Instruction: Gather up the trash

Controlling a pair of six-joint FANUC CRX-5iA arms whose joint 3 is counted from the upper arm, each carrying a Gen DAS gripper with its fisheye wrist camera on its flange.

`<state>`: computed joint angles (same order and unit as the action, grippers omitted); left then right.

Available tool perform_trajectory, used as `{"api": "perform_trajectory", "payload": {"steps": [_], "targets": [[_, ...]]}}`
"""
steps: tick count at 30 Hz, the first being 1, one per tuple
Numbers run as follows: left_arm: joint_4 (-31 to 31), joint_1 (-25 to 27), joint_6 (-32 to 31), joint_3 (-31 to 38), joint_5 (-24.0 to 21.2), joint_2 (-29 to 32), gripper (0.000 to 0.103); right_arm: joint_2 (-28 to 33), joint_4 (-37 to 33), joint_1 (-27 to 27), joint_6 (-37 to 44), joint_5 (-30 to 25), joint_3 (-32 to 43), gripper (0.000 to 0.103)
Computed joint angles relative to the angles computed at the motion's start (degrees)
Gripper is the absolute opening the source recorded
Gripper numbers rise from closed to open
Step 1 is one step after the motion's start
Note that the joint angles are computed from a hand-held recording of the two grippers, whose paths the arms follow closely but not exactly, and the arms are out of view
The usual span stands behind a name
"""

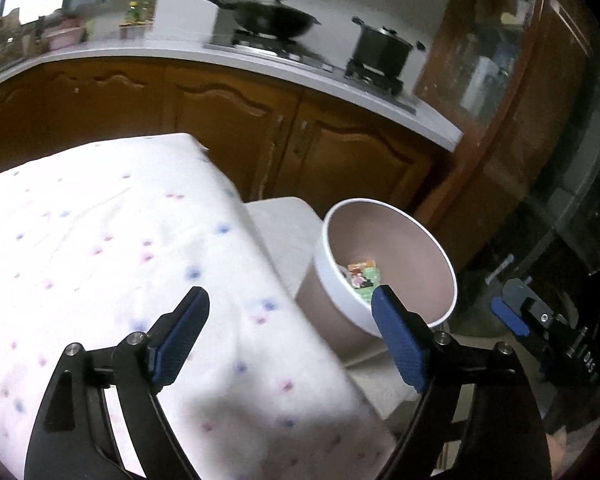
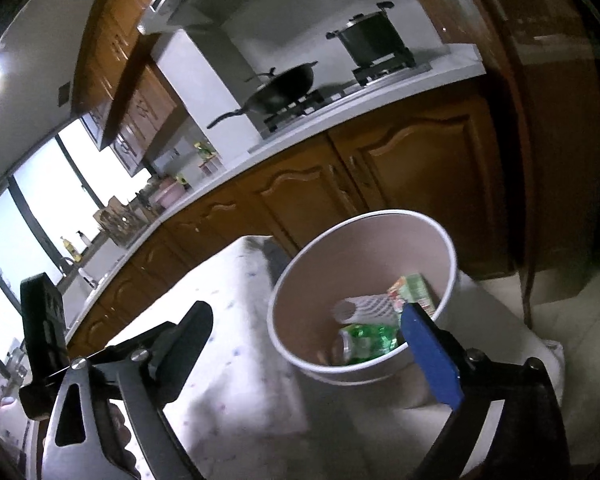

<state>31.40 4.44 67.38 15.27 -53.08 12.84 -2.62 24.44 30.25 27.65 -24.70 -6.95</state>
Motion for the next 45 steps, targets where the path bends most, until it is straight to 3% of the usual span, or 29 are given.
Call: {"api": "perform_trajectory", "payload": {"steps": [7,12,16,19,25,27,31,33,36,45], "targets": [[2.57,3.44,-3.47,-8.39,3.84,-6.27,0.09,-1.72,9.43,3.42,-8.99,1.99,-4.22,0.099],[4.27,5.49,-5.96,-13.13,4.54,-10.06,0.09,-2.1,11.92,6.04,-11.19,0.34,-4.95,0.099],[5.31,6.68,-8.3,-16.86,6.11,-13.59,0.091,-3.09,18.31,8.44,-15.69,-1.38,-6.79,0.099],[6.1,7.76,-10.03,-19.34,7.0,-16.36,0.091,-4.07,25.42,10.76,-19.73,-3.78,-8.22,0.1],[9.77,10.77,-15.47,-23.13,7.65,-21.97,0.097,-4.51,30.49,15.77,-18.34,-12.24,-5.29,0.103],[11.85,11.59,-17.66,-25.35,10.23,-24.55,0.103,-5.1,35.57,16.99,-20.03,-13.55,-5.43,0.103],[15.16,12.18,-21.99,-31.11,16.41,-29.56,0.103,-6.4,51.98,18.2,-29.71,-14.76,-8.77,0.103],[15.23,12.07,-22.99,-33.45,18.49,-31.02,0.103,-6.31,56.14,18.36,-33.0,-15.08,-10.31,0.103],[14.04,12.56,-23.32,-36.2,19.15,-32.34,0.103,-5.09,55.39,20.03,-35.11,-17.43,-12.02,0.103],[9.56,14.42,-21.26,-42.95,20.91,-35.4,0.103,-5.06,54.1,21.34,-39.85,-16.44,-18.12,0.103]]}}
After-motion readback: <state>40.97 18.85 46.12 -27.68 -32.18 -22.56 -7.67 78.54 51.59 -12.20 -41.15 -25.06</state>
